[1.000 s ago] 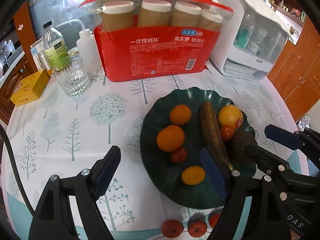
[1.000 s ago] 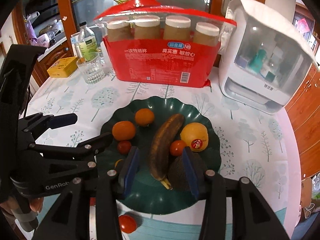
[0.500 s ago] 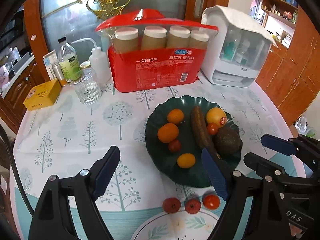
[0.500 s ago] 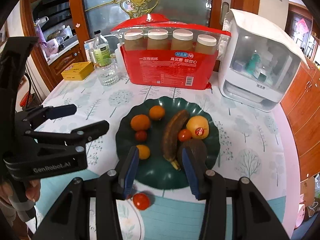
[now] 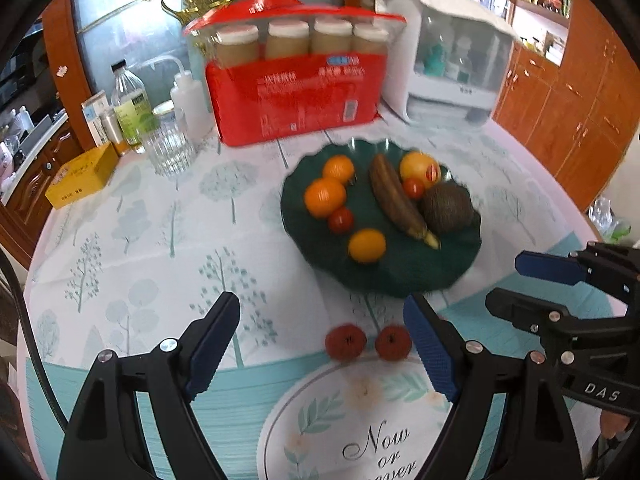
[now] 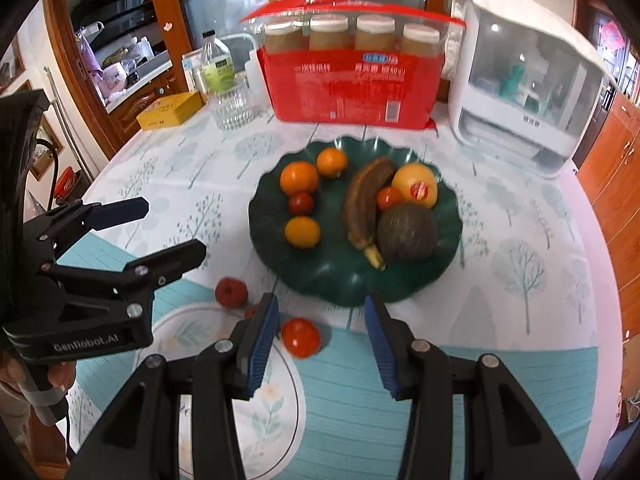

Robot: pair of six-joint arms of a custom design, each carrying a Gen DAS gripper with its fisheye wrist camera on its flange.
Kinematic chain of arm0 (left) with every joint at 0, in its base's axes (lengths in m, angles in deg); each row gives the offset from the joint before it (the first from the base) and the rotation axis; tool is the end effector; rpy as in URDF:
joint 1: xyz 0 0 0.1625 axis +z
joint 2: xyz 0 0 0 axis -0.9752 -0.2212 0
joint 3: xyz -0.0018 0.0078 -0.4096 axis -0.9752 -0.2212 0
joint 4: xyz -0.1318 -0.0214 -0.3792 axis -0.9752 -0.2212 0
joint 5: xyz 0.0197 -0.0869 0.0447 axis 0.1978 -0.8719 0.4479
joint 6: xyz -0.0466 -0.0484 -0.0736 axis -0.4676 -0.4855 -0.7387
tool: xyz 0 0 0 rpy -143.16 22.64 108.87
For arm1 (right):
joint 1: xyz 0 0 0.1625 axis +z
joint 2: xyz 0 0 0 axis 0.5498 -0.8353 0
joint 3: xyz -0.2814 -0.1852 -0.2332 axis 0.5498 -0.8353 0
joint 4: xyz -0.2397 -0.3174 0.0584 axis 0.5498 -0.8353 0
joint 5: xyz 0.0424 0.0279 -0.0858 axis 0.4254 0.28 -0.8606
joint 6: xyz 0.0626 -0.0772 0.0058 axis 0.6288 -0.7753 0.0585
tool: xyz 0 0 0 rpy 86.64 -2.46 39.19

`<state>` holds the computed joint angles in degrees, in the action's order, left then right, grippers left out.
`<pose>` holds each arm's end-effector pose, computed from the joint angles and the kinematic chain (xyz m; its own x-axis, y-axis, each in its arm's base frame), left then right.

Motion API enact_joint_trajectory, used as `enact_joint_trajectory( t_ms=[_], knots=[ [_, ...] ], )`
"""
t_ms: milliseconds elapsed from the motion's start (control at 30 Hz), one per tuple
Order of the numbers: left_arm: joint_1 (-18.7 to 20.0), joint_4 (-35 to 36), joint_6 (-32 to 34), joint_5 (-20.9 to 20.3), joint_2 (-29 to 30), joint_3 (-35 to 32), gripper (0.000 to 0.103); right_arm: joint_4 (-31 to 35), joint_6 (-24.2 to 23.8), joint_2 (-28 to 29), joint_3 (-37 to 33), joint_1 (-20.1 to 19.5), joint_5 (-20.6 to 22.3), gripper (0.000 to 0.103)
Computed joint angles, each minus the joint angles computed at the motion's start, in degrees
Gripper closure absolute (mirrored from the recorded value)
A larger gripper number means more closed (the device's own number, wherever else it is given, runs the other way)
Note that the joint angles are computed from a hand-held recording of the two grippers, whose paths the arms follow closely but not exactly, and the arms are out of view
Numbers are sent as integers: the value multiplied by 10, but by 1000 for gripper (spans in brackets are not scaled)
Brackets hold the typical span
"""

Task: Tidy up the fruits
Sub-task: 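Withdraw both grippers from the plate back toward the remaining fruit, then grasp a dark red plum with the left gripper while the right gripper grasps a red tomato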

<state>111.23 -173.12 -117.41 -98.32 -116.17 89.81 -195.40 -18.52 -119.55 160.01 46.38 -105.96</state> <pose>-0.4070 -0.5239 -0.0651 -0.7131 0.1942 -0.6736 0.5098 0.8032 -0.3081 0.0056 -0.5030 0.3521 -0.7056 -0.3297 0.6272 -0.5299 0.8332 -0.1582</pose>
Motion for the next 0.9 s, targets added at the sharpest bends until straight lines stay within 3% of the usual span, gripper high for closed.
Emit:
enact_joint_trajectory(
  t_ms=[300, 567, 767, 900],
  knots=[
    [16, -16, 6, -37, 12, 26, 21, -10, 2, 4, 31, -36, -1, 57],
    [51, -22, 21, -87, 26, 14, 36, -23, 3, 32, 31, -53, -1, 57],
    [64, -31, 40, -103, 37, 1, 43, -28, -2, 50, 26, -55, 3, 58],
    [67, -29, 64, -106, 48, -16, 54, -31, -7, 61, 21, -54, 4, 58]
  ],
)
